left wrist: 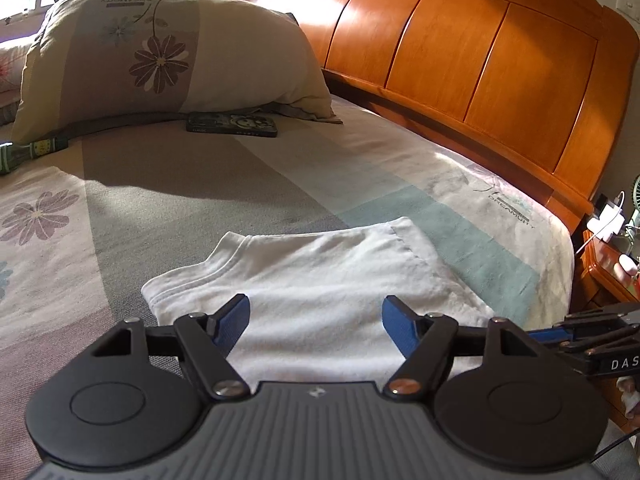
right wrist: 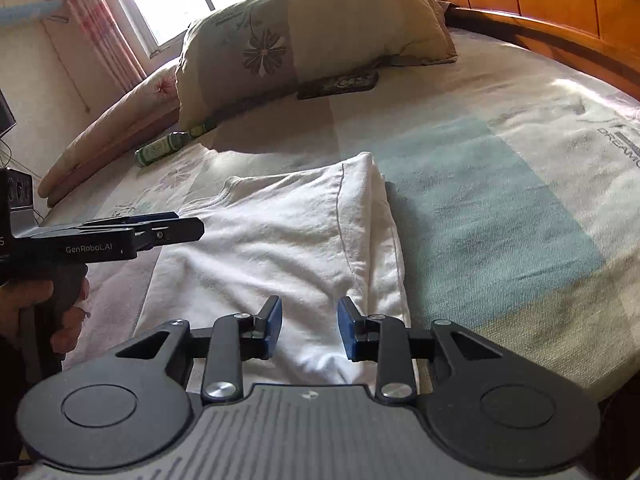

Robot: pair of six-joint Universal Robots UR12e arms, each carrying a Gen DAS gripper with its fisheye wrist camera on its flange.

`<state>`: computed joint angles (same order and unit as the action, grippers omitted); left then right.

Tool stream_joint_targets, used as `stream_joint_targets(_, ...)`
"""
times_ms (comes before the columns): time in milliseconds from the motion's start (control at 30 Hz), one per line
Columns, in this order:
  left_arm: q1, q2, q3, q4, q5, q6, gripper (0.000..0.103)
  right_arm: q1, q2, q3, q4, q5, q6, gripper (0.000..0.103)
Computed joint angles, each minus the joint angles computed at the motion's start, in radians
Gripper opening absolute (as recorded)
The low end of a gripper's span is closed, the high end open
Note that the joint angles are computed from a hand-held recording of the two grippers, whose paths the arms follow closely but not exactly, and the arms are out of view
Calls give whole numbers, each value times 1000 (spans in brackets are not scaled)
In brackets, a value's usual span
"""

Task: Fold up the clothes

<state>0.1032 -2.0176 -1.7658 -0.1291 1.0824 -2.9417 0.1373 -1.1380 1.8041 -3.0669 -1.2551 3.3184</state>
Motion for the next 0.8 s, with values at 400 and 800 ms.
stream_joint_targets(400,26,30,-46,-104,-72,-17,77,27,152,-229,91,-119,-160,38)
stream_joint_targets(800,28,104,-104,-149,-40,71,77,18,-23,-34,143,45,-220,58)
